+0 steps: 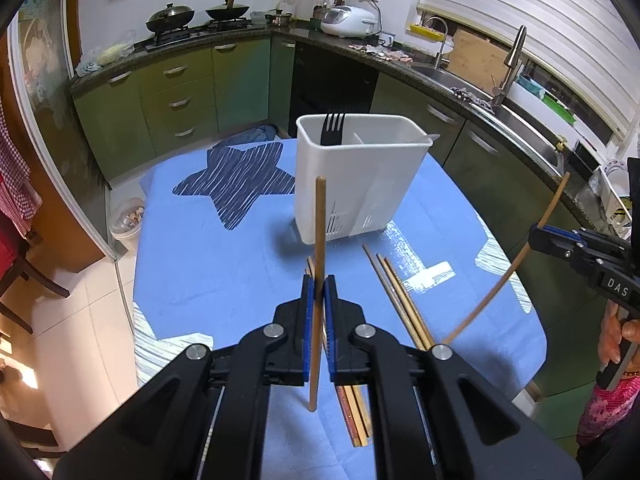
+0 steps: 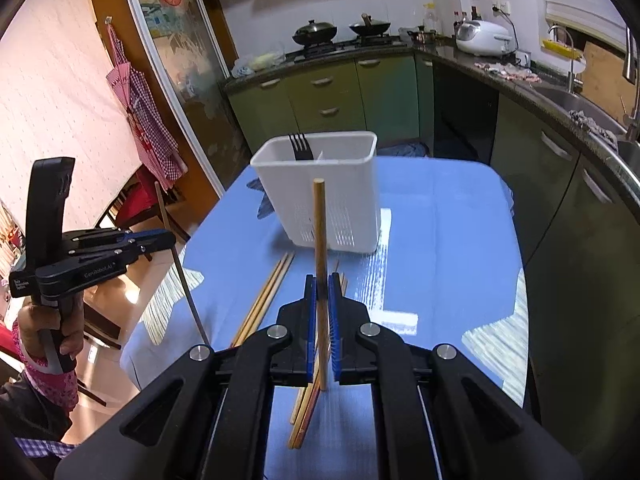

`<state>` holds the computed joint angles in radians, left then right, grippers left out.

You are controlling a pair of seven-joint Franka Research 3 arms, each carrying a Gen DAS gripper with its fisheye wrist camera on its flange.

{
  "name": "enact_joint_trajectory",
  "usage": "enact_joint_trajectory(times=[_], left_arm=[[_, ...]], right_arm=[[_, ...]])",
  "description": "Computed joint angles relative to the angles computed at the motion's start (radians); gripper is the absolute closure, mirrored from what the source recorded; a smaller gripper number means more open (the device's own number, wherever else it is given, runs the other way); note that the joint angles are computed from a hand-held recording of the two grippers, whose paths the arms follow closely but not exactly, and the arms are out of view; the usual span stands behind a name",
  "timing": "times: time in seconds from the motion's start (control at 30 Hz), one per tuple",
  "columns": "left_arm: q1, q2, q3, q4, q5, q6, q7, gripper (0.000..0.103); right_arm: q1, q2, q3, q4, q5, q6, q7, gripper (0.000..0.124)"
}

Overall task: Organize utensils
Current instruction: 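Lift the chopstick upright and drop it into the caddy with the left tool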

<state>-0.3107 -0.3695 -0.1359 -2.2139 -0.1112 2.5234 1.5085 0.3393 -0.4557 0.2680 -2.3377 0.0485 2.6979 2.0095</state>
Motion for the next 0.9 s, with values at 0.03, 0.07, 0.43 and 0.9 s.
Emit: enact_joint_trajectory(times=[0.03, 0.07, 0.43, 0.9], left_arm=[[-0.001, 0.006, 0.001, 0.011, -0.001, -0.001, 0.002, 0.097], [0.000, 0.012, 0.000, 0.022, 0.001, -0.002, 0.006, 0.097], [0.009, 0.127, -0.019, 0.257, -0.011, -0.051, 0.043, 0.097], [0.049, 0.301, -0.079, 0.615, 0.078, -0.098, 0.000, 0.097]], right_arm=[[-0.001, 0.002, -0.001, 0.004, -0.001, 0.005, -0.002, 0.117], [-0.004, 0.003, -0.001, 0.012, -0.005, 0.008, -0.001, 0.117], [-0.046, 0.039, -0.022, 0.178, -0.037, 0.007, -0.031, 0.117], [-0.035, 0.183, -0.077, 0.450, -0.005, -0.047, -0.111, 0.117]])
